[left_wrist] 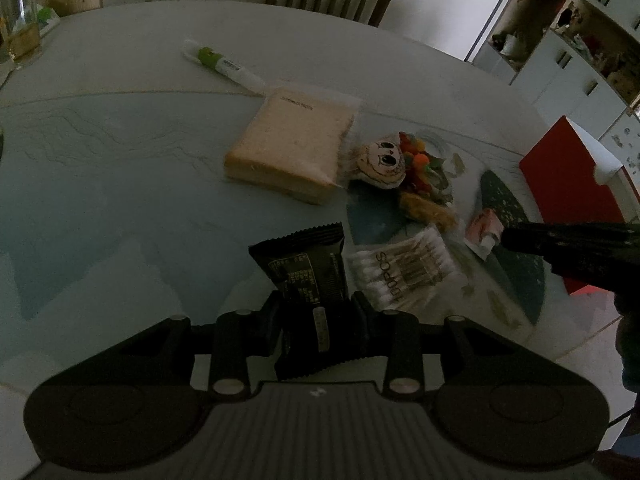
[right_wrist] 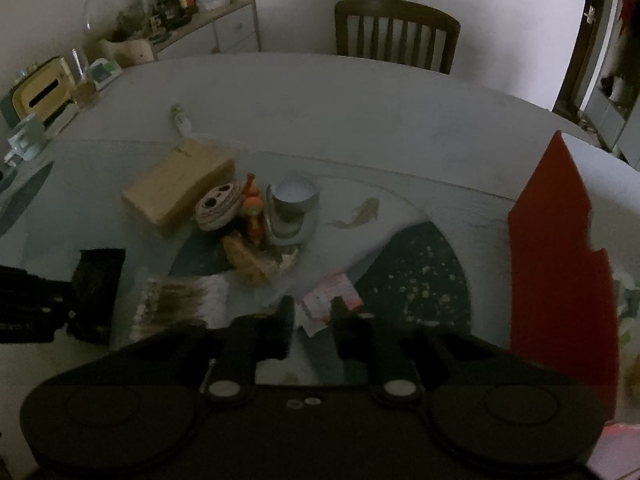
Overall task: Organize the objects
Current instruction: 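Grasp the white tube with the right tool while the left tool grasps the black snack packet, then carry the white tube and black snack packet with both tools into the red box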
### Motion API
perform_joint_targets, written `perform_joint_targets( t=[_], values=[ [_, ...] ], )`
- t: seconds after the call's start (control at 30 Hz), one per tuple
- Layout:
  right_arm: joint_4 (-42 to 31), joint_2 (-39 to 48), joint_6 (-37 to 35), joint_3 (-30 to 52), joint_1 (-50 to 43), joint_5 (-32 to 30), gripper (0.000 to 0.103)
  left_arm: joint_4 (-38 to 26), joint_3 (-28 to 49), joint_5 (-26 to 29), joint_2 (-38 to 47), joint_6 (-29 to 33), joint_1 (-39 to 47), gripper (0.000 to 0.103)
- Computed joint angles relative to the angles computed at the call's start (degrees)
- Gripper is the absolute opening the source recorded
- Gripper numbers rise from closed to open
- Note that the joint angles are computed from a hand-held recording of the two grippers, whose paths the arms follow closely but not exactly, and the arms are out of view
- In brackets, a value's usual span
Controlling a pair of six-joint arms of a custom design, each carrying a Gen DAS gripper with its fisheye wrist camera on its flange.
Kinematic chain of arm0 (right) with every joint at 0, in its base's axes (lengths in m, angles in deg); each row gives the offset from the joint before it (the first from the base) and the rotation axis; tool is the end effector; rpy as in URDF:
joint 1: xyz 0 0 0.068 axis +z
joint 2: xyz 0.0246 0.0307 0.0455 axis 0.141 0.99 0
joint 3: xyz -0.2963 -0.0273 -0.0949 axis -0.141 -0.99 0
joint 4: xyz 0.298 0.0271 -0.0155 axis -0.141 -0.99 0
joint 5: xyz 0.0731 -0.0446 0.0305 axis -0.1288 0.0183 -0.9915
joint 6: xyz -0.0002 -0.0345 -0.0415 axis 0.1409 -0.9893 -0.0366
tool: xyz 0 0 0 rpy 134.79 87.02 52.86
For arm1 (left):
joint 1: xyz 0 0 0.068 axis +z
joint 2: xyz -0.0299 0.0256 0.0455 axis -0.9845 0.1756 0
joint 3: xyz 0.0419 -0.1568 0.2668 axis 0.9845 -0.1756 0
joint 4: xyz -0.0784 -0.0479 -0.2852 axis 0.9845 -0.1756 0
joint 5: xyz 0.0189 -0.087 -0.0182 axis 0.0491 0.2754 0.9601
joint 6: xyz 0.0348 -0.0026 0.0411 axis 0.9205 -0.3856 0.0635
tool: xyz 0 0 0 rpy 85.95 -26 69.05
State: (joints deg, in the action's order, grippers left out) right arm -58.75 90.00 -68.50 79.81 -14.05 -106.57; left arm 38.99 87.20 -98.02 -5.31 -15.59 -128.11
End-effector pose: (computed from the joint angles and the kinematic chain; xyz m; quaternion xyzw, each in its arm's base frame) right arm 0.2234 -0.0700 0.2352 -0.3344 0.8923 0.1394 0.2693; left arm 0.1310 -0.1273 0.2202 -0.1688 0.9451 -0.0779 0.2687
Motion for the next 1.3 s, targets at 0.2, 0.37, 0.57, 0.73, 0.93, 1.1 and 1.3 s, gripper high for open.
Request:
perform_joint_targets(
  t=[0.2, 0.37, 0.57, 0.73, 0.93, 1.1, 1.3],
  values=[
    [0.6, 2.2, -2.1, 0.7, 1.9, 0.1, 0.076, -0.8, 0.2, -0.1, -0.1, -0.3, -0.8, 0.035],
    [2.2, 4.7, -7.2, 0.6, 4.3, 3.0, 0.076, -1.2, 0.5, -0.2, 0.1, -0.5, -1.1, 0.035],
    [2.5, 7.9, -11.5, 1.6, 5.3, 3.9, 0.072, -1.5, 1.2, -0.4, 0.8, -0.1, -1.9, 0.035],
    [1.3, 8.5, -13.8, 2.1, 4.7, 4.1, 0.050, -1.4, 2.3, -1.2, 2.3, -0.1, -3.3, 0.035],
    [-0.8, 8.4, -14.8, 3.4, 2.0, 1.8, 0.050, -1.1, 3.9, -1.7, 4.5, -0.7, -4.3, 0.035],
    [-6.6, 7.2, -16.8, 6.4, -2.1, -1.1, 0.050, -1.5, 7.1, -3.1, 7.1, -0.5, -6.1, 0.035],
    [-16.9, 7.5, -22.7, 12.9, -8.9, -4.6, 0.050, -1.1, 12.4, -3.9, 10.8, 0.6, -8.2, 0.035]
  ],
)
